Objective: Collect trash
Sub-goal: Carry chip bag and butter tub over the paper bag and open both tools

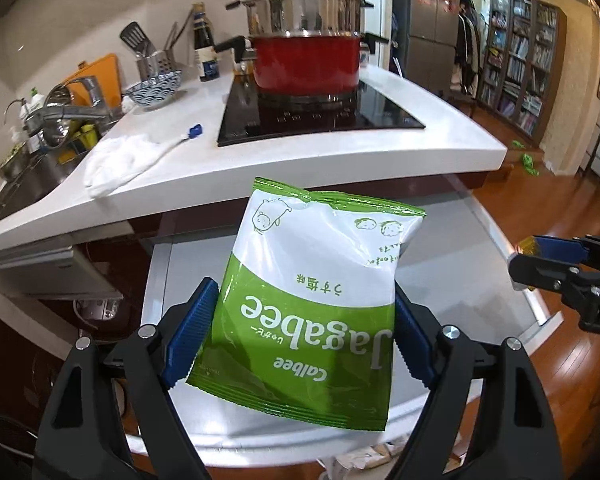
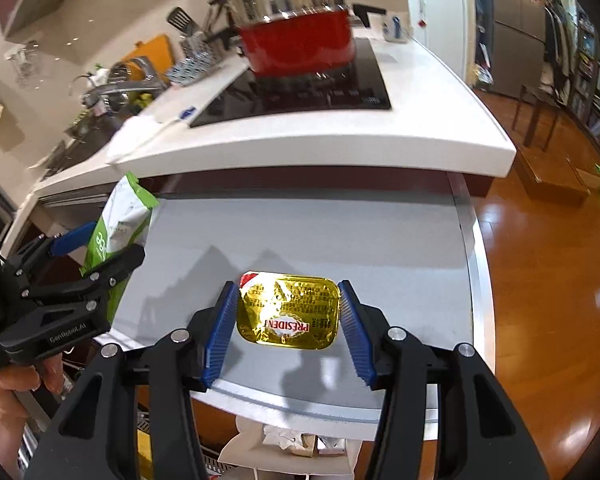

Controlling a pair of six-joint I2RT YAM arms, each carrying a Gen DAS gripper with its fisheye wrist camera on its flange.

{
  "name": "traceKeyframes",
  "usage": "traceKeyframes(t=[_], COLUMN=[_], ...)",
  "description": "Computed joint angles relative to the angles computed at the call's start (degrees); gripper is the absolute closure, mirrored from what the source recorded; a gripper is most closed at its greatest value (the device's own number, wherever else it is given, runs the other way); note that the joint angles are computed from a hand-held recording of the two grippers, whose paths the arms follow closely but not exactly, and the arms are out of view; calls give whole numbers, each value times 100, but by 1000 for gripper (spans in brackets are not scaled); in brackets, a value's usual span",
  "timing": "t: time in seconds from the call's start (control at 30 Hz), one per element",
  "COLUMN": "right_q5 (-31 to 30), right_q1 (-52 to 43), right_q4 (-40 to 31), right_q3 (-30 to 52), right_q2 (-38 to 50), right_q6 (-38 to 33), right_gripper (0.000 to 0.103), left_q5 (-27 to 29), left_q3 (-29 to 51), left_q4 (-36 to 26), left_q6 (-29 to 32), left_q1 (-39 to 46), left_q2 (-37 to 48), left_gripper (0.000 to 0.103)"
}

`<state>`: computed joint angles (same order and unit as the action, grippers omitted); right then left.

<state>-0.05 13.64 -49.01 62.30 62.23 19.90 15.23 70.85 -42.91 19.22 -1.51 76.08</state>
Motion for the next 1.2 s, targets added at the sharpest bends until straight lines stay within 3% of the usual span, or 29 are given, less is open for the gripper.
traceKeyframes(t=[0.47, 0.73, 1.0, 1.2], right_q5=[-280, -377, -404, -252], right_q1=[446, 804, 1248, 1758], right_q4=[-708, -1195, -1512, -1177], right_q3=[172, -72, -754, -1744], right_q2=[-734, -1233, -1596, -1618], right_q6=[-137, -34, 104, 417], right_gripper=[53, 53, 53, 53], left_q5=[178, 490, 383, -79], left_q3=[-487, -762, -1384, -2236], left_q4=[-906, -1504, -2312, -2338], left_q6=[171, 815, 1828, 1832], left_q1=[445, 708, 458, -225], left_q2=[-1412, -2031, -2680, -2892], left_gripper=[20, 20, 20, 20])
